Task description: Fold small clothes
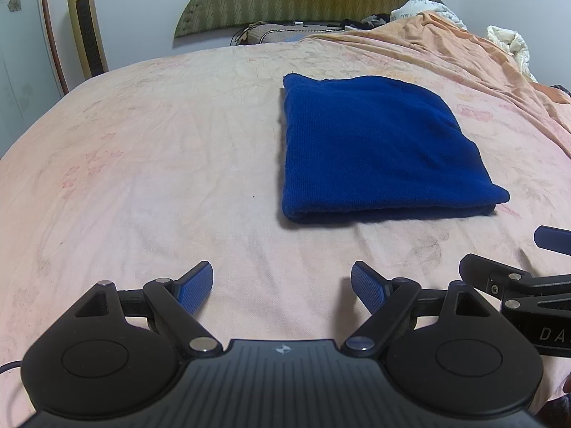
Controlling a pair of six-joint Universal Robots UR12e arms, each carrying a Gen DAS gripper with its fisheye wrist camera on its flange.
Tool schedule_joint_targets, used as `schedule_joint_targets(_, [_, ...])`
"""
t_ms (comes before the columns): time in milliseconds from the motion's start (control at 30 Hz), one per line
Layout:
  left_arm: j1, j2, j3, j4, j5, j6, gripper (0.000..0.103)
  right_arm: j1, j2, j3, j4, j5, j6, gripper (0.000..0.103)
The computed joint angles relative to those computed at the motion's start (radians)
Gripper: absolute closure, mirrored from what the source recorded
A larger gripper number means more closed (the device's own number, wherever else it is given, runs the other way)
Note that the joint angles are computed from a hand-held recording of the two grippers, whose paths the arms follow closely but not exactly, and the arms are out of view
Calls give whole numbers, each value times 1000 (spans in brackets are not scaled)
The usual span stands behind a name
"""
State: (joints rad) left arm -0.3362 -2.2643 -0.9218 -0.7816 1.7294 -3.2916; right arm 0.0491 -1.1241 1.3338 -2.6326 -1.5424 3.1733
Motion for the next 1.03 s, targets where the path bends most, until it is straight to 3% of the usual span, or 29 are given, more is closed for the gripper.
schedule_joint_targets(800, [-6,-1,-2,14,13,48,18,-1,3,1,-6,6,1,0])
schedule_joint_targets(1033, [-7,1,-12,65,26,73,18,-3,3,1,-8,7,3,0])
